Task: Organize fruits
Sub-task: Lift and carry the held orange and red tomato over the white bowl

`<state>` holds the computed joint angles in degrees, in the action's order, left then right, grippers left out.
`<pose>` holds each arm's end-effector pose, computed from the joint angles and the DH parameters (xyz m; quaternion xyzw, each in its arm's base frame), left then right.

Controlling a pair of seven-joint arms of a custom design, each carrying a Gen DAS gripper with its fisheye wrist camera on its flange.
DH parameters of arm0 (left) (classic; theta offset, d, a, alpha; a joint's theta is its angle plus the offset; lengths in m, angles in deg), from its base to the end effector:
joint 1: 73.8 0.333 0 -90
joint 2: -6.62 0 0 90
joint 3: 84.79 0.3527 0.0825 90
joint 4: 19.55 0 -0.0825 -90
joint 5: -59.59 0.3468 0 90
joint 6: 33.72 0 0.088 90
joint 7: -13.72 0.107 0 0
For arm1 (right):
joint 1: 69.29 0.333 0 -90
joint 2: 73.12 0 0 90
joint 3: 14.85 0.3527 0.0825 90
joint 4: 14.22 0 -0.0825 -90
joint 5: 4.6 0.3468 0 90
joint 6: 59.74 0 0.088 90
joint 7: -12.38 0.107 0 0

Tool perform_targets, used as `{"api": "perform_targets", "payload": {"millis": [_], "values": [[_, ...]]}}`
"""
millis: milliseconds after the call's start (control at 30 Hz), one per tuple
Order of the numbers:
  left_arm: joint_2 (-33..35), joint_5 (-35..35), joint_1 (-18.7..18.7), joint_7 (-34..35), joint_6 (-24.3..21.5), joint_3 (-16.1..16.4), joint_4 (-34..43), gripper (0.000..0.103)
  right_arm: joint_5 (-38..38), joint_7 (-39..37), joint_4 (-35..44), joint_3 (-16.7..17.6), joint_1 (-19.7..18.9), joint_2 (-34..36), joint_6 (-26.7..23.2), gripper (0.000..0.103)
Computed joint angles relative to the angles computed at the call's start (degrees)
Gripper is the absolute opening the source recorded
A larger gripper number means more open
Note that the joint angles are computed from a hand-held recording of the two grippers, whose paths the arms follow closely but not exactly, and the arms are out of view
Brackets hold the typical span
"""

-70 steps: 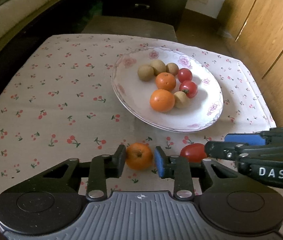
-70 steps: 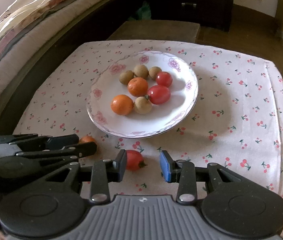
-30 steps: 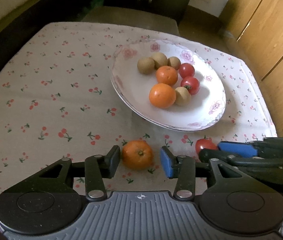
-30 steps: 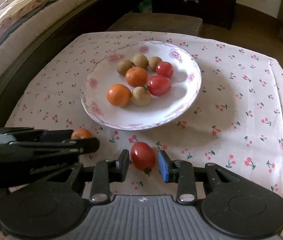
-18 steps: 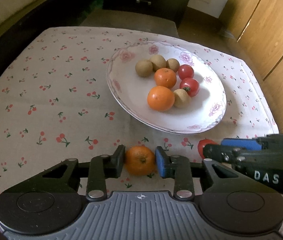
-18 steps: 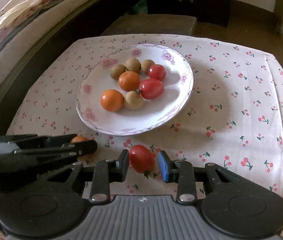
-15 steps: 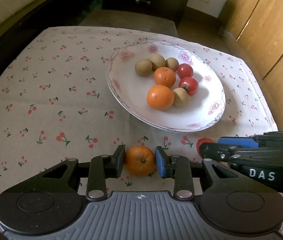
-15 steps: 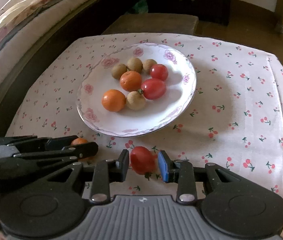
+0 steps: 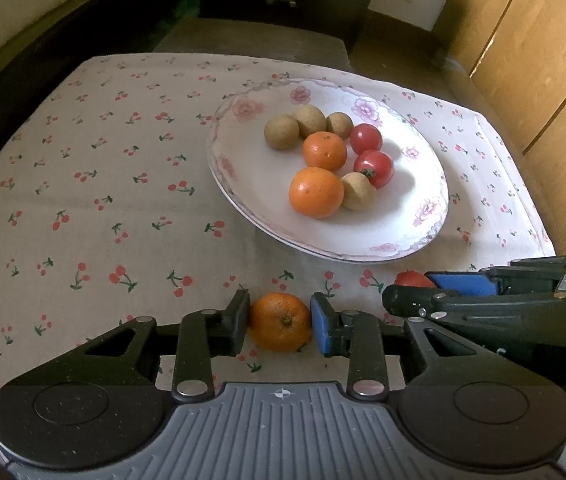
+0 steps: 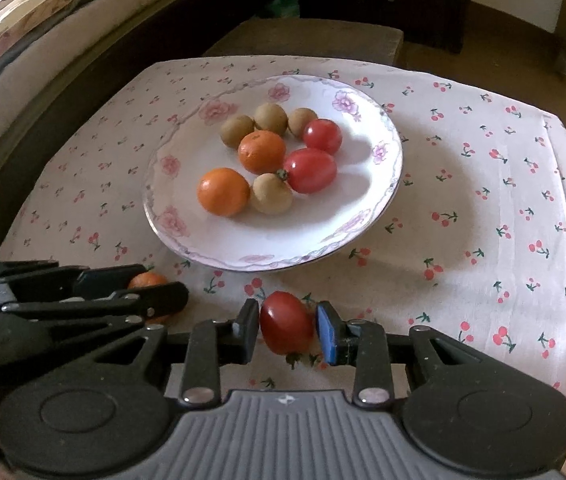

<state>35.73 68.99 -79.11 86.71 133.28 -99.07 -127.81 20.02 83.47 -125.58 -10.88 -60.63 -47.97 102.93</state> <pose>0.6335 -0.2110 0.3615 -0.6354 0.7250 -0.2438 0.1057 0.6359 0.1150 0.3618 -0.7355 0.6295 -0.0823 0.2366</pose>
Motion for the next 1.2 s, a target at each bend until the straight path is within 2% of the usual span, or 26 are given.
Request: {"api": "perform_targets", "payload": {"millis": [167,600,767,833,967,1200], "values": [[-0.6,-0.2,0.5,0.9,0.2,-0.7,-0.8,0.041,-1.1,0.5,-1.5,-0.7,0.9,-1.2,0.5,0.030],[-2.8,-0.8,1.0,1.9,2.8,-1.7,-2.9,0.041,0.4,-0.6,-4.1,0.0,0.0,-4.3,2.9,0.028],[-2.7,-1.3,1.2,2.0,2.4,-1.9,-2.7,0.041,-0.2,-0.8,-3.7,-0.5,0.0,-3.9,0.9,0.028],[-2.5,-1.6,1.3,2.1,2.1,-2.1,-2.5,0.041,2.0,-2.2,-3.2,0.9,-1.4,-3.6,0.0,0.028],[-2.3,-2.0,1.6,2.6,1.6,-2.3,-2.3,0.041,3.7,-3.7,-2.0,1.6,-1.8,-2.7,-1.3,0.028],[-1.9,-2.7,1.8,2.7,0.6,-2.3,-1.8,0.041,1.1,-1.7,-1.4,-0.6,0.4,-1.3,-1.4,0.028]]}}
